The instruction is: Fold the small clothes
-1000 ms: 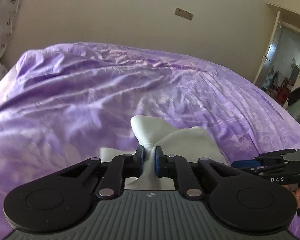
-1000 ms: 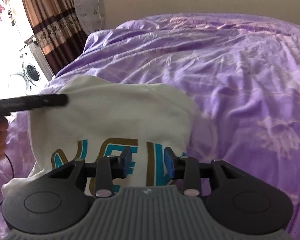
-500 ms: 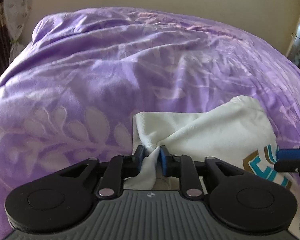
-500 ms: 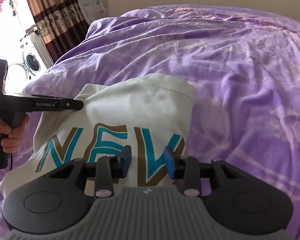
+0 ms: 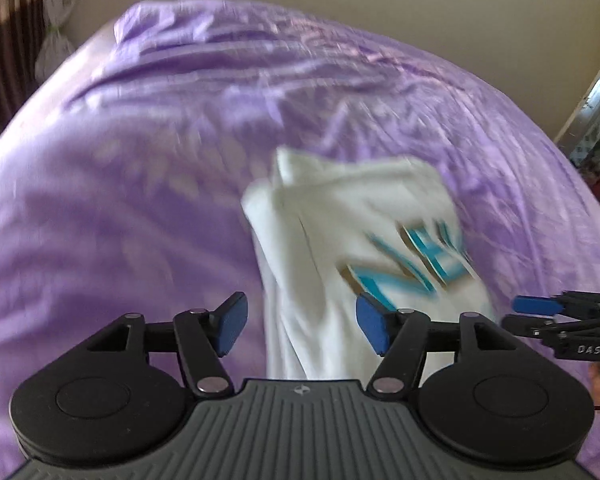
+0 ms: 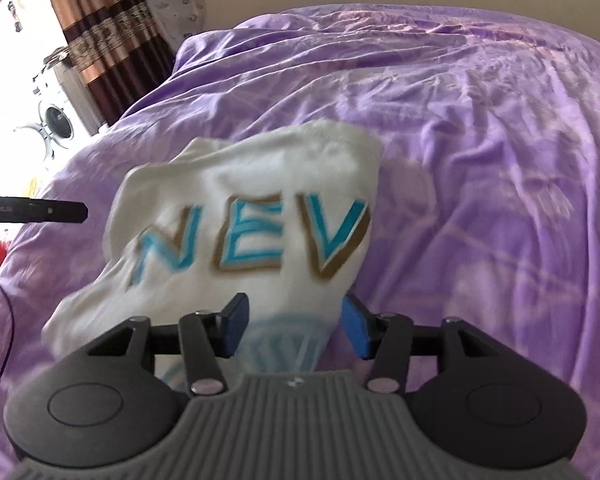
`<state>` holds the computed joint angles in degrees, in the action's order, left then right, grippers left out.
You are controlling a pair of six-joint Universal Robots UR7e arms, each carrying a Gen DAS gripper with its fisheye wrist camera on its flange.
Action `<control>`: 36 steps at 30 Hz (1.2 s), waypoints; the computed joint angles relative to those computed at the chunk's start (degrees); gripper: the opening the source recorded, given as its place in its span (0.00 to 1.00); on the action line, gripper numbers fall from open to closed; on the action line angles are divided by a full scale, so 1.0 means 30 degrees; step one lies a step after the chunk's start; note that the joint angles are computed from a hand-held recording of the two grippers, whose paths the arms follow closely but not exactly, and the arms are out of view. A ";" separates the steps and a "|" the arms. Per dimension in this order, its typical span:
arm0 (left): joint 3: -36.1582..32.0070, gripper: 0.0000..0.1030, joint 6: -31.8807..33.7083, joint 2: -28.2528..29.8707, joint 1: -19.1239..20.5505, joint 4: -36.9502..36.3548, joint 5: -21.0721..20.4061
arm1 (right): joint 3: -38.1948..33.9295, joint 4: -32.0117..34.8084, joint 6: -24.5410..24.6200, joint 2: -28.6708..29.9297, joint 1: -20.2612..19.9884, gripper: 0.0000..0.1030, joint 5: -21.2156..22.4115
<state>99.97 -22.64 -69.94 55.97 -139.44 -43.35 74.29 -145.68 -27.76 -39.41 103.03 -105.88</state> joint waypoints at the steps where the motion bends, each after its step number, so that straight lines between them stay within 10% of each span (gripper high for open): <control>1: 0.0364 0.73 -0.0764 -0.0274 -0.0177 0.0533 -0.0079 | 0.0760 -0.0110 -0.0061 -0.0506 0.0027 0.52 0.0135; 11: 0.3512 0.69 -0.5126 -0.1818 -0.0409 0.0188 -0.1017 | 0.7542 -0.3213 -0.0947 -0.3736 -0.0231 0.56 0.0243; 13: 0.3655 0.50 -0.5273 -0.1795 -0.0342 -0.0045 -0.1038 | 0.7916 -0.4434 -0.1358 -0.3384 -0.0174 0.45 -0.0538; 15: 0.3569 0.08 -0.5425 -0.1700 -0.0404 0.0249 -0.0770 | 0.7889 -0.4810 -0.0999 -0.3218 -0.0376 0.29 -0.0474; 18: 0.4306 0.07 -0.3807 -0.1980 -0.1110 -0.1288 0.0125 | 0.7732 -0.4627 -0.0442 -0.3379 -0.0389 0.03 -0.0400; 23: 0.3258 0.07 -0.5823 -0.1618 -0.1009 0.3605 0.0715 | 0.8096 -0.4835 -0.1133 -0.3832 -0.0253 0.00 -0.0574; 36: 0.3312 0.10 -0.7186 -0.1343 -0.1012 0.6269 0.0896 | 0.8356 -0.4537 -0.0932 -0.3243 -0.0929 0.00 -0.1302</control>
